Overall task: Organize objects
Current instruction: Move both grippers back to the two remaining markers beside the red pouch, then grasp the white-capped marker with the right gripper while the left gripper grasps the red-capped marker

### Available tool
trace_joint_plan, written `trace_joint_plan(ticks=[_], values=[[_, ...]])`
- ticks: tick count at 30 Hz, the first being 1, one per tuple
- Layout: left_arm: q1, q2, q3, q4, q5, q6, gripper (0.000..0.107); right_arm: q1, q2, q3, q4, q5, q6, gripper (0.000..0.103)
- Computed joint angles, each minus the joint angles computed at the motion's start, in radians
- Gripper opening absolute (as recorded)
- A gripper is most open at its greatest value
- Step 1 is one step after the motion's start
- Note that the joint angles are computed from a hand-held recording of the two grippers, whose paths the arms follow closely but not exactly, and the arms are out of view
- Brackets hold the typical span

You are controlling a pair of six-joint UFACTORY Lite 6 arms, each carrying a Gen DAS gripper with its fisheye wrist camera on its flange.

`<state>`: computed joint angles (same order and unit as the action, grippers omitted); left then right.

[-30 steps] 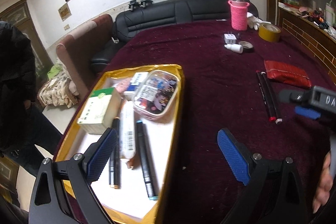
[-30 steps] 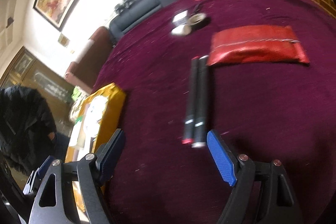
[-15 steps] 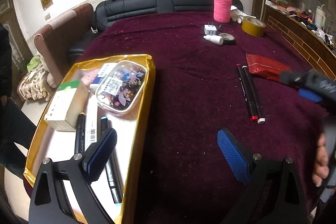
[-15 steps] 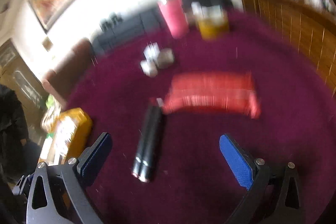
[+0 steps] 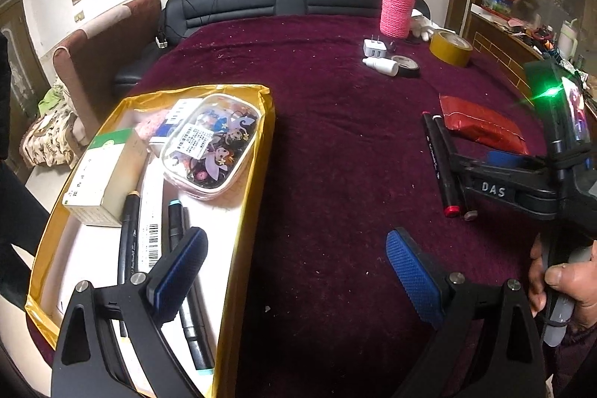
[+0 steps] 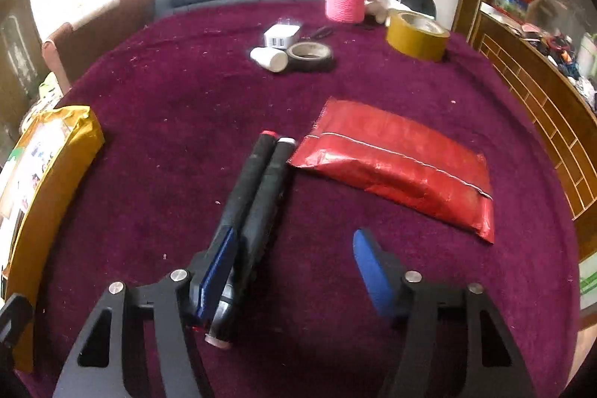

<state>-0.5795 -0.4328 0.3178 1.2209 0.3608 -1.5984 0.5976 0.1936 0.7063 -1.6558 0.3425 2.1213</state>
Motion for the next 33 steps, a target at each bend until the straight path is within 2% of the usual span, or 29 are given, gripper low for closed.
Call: trace_joint_plan(ticks=[2, 7, 9, 14, 16, 18, 19, 23, 28, 33], values=[[0.020, 0.005, -0.002, 0.014, -0.023, -0.007, 0.096, 0.006, 0.050, 0.039, 0.095, 0.012, -0.097, 0.064], [0.046, 0.030, 0.005, 0.046, -0.058, -0.023, 0.096, -0.004, 0.091, 0.094, 0.131, 0.005, -0.146, 0.063], [0.036, 0.040, 0.016, 0.050, -0.059, -0.028, 0.096, -0.013, 0.122, 0.127, 0.138, 0.006, -0.163, 0.069], [0.007, 0.079, 0.051, 0.075, -0.056, -0.058, 0.096, -0.092, 0.098, 0.116, 0.162, -0.117, -0.234, 0.072], [-0.010, 0.121, 0.079, 0.107, -0.060, -0.095, 0.096, -0.087, 0.064, 0.076, 0.098, -0.106, -0.169, 0.061], [-0.026, 0.169, 0.112, 0.135, -0.065, -0.124, 0.096, -0.090, 0.030, 0.036, 0.045, -0.102, -0.111, 0.027], [-0.037, 0.198, 0.132, 0.153, -0.064, -0.142, 0.096, -0.107, -0.002, 0.005, 0.015, -0.125, -0.080, 0.022], [-0.103, 0.361, 0.250, 0.253, -0.035, -0.242, 0.096, -0.164, -0.091, -0.099, -0.234, -0.173, 0.172, 0.020], [-0.143, 0.597, 0.438, 0.322, 0.029, -0.286, 0.096, -0.203, -0.181, -0.190, -0.397, -0.212, 0.331, 0.020], [-0.132, 0.813, 0.643, 0.219, 0.015, -0.156, 0.096, -0.221, -0.206, -0.223, -0.668, -0.221, 0.598, 0.020]])
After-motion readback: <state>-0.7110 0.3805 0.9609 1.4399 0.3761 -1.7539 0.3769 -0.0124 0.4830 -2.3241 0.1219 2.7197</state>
